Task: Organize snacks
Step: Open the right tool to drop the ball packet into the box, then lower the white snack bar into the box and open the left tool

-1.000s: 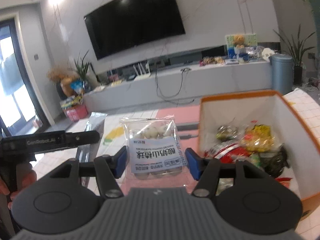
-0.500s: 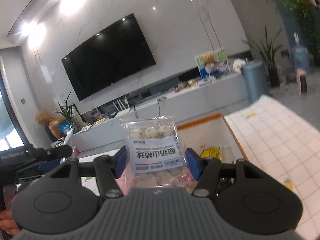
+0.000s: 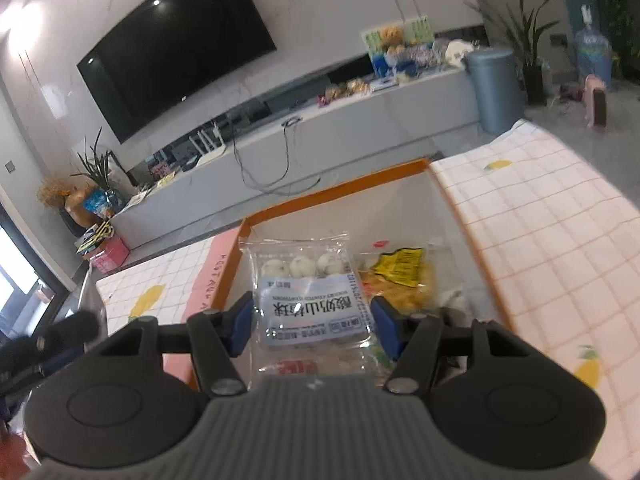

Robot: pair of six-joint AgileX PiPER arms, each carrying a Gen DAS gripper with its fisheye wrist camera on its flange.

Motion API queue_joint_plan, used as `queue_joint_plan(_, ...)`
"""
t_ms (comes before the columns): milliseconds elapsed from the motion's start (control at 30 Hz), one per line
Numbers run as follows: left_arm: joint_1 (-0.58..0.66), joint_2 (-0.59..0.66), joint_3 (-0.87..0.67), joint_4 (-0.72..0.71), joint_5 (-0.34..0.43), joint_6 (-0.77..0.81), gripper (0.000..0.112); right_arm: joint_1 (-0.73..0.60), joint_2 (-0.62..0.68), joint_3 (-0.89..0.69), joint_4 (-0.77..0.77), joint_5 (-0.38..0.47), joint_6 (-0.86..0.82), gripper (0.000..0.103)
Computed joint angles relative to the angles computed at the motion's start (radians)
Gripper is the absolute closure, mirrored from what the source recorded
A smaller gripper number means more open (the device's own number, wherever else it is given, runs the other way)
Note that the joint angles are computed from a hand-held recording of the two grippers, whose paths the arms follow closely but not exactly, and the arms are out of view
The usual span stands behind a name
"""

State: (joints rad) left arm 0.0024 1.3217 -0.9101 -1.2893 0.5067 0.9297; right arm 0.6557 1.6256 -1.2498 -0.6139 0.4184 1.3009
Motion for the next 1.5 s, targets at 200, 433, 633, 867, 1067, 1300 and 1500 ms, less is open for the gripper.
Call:
queue_joint_plan(200,0.079,0.153,-0.146,0.072,0.126,-0.078,0.056,0.000,0.275,-0.393,0.216,0.201,-0.305,0.043)
queue_joint_plan(433,0.119,0.239,-0.214,0.041,0.177,-0.041,0.056,0.010,0.443,-0.619,0.201,0.294,-0.305,0.040)
queue_joint_plan(633,0.111,0.248,-0.210,0.075,0.160,-0.079,0.056,-0.018,0.428,-0.562,0.179,0.191,-0.221,0.005)
queue_joint_plan(867,0.071,0.168,-0.220,0.165,0.155,-0.178,0.056,-0.031,0.238,-0.401,0.186,0.108,-0.270,0.003)
queue_joint_plan(1067,-0.071,0.102,-0.260,0.351,0.103,-0.397,0.056,0.001,0.009,-0.216,-0.068,0.165,-0.228,0.003)
queue_joint_plan(1300,-0.328,0.156,-0.320,0.620,-0.023,-0.743,0.056,-0.106,-0.236,0.068,-0.042,0.038,-0.180,0.003)
queue_joint_plan(1500,-0.464,0.259,-0.367,0.850,-0.099,-1.047,0.056,-0.222,-0.358,0.232,0.064,-0.112,-0.173,0.003)
